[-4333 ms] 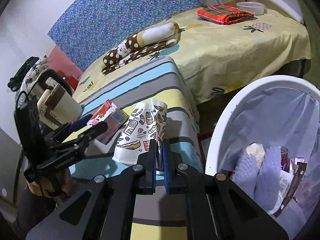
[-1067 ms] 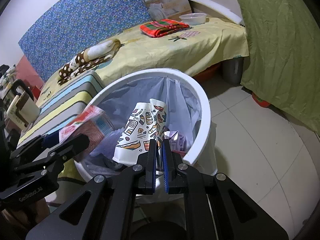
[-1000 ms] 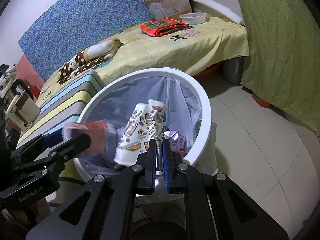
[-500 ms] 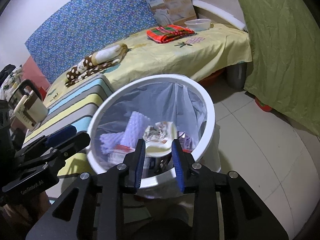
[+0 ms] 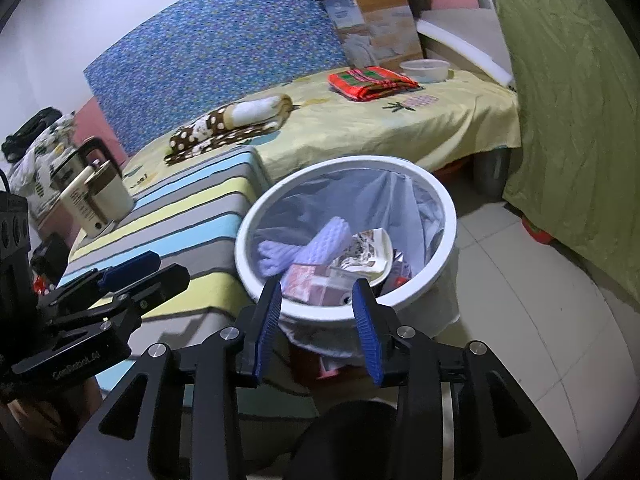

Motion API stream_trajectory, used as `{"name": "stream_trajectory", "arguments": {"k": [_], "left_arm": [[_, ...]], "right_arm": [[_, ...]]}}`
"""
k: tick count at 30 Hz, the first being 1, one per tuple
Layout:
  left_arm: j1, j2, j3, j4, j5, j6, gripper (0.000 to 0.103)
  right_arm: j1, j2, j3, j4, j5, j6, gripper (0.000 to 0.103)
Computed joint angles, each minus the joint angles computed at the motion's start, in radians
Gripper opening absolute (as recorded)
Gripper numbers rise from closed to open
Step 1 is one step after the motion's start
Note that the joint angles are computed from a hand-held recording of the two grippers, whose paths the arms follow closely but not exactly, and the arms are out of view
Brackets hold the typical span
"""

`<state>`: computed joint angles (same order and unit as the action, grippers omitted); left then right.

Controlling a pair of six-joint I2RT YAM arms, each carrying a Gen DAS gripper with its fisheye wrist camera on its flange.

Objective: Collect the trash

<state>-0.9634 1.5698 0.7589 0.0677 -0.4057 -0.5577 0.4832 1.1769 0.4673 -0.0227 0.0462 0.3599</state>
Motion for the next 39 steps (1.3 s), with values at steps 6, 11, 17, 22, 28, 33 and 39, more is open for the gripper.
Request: {"name": "stream_trajectory", "arguments": {"k": [6,11,17,22,28,33,39], "left_arm": [[-0.092,-0.119,-0.068,-0.061,-0.115,-0.072,0.057],[-0.171,-0.193,-0.106,-0.134,-0.210,-0.143,0.057],[-0.270,-0.259,-0.136,-0.259,-0.323,-0.285,0.057],[-0.355,-0.278,-0.134,-0.386,-0.410,-0.420,0.057],[-0.426,-0.289,-0.133,-0.492,-0.462,-0.555,0.057],[-0.444,-0.303,-0.138,-0.535,-0.481,-0.609,0.057],[-0.440,-0.303,-0.140,-0.540,-0.481,-0.624,0.057]], "right_arm": [[0.104,-0.076,-0.023,-0.037,0.091,0.019,0.043],[0.199,-0.130,-0.042,-0.059,0.169,0.034,0.043],[0.306,-0.166,-0.066,-0.061,0.253,0.065,0.043],[0.367,-0.178,-0.079,-0.058,0.288,0.090,0.043],[0.426,-0.163,-0.078,-0.060,0.323,0.111,0.043],[0.452,-0.161,-0.077,-0.064,0.345,0.121,0.043],[0.463,-0.158,-0.076,-0.066,0.353,0.127,0.043]]}}
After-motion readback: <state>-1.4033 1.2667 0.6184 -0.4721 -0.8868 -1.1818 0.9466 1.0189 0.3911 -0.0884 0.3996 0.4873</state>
